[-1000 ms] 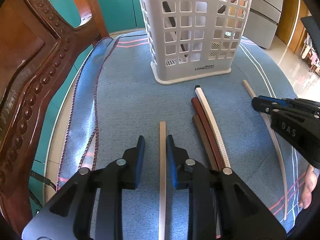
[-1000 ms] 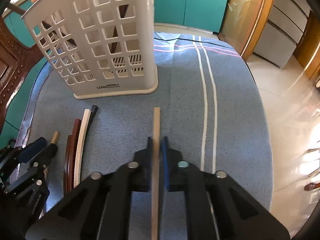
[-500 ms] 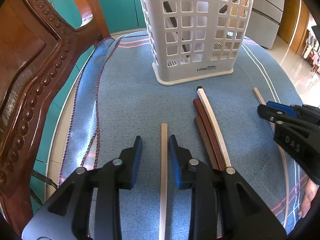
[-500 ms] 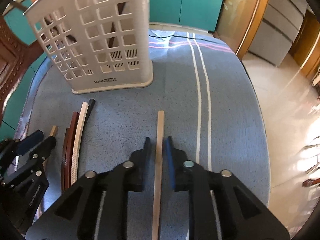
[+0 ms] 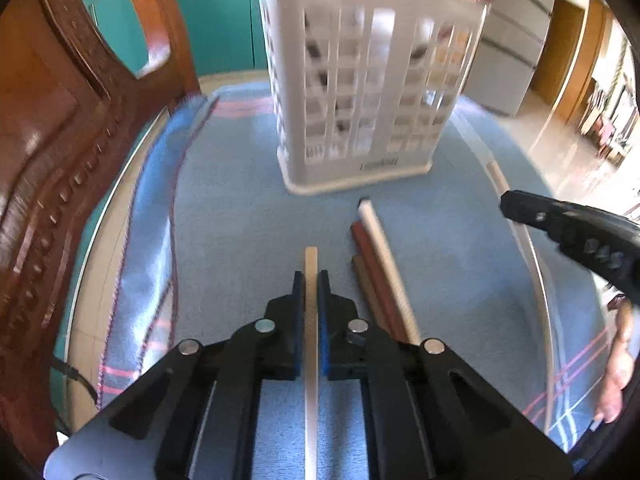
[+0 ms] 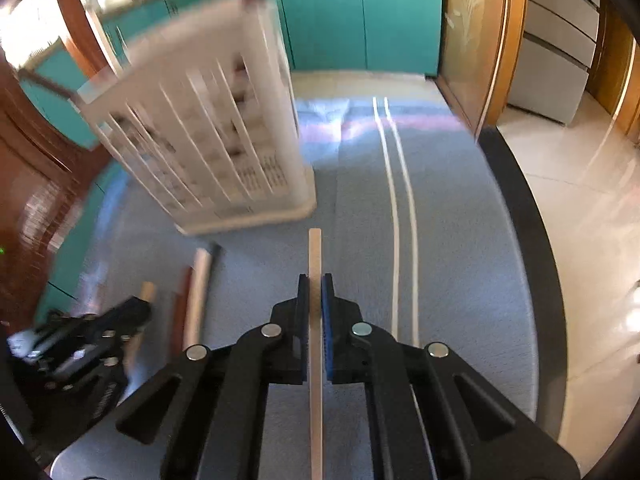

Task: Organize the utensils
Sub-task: 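Lift both held chopsticks and carry them above the white basket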

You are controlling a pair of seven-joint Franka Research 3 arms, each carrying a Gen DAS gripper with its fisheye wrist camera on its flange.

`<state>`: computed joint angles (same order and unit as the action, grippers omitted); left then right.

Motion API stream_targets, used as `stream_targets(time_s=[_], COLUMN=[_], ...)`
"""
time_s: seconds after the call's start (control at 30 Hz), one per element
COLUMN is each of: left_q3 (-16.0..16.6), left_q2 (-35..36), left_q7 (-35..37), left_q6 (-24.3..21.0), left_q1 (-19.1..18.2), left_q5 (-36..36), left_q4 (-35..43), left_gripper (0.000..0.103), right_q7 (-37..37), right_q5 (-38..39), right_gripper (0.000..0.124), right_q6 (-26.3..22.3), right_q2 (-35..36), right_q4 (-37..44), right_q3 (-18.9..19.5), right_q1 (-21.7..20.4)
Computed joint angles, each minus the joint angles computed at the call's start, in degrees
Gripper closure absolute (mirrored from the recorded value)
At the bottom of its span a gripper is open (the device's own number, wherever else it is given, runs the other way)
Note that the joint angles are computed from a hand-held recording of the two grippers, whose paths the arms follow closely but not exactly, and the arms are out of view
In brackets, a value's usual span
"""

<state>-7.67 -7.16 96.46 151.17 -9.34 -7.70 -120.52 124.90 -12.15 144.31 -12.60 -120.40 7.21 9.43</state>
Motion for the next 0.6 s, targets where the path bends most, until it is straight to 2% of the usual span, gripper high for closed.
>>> stream_targets(time_s=[0.1,0.2,0.33,0.47,0.6], left_q3=[1.1,3.7,8.0,12.9,14.7], left_q2=[-2.4,-6.2,-11.7,-13.8,-11.8], left_q7=[3.0,8.8,16.2,23.5,28.9], left_q6=[0.9,1.7,2.8,4.3,7.5], left_q1=[-0.9,-2.8,-6.3,-11.0,-13.2], left_q5=[-4.8,-12.5,-21.3,-32.3,-42.1], left_q4=[-1.0,-2.0,-1.4,3.2,9.6], left_gripper=[0.096,0.096,0.096,0.096,0.096], right_q7=[-2.8,-5.1,-6.9,-8.0,-9.4], right_q5=[2.8,5.1,7.4,9.1,11.3], right_gripper=[0.117,0.117,0.117,0.117,0.117], right_q6=[4.6,8.7,11.9,14.3,16.3], right_q2=[-4.7,-10.9,-15.6,-16.1,-13.8], right_q4=[-2.1,-4.8,-5.9,-3.1,1.3], right_q3=[-0.8,-0.4,1.0,2.1,1.5], right_q1=[0.4,-0.2,-2.3,-4.6,-5.5])
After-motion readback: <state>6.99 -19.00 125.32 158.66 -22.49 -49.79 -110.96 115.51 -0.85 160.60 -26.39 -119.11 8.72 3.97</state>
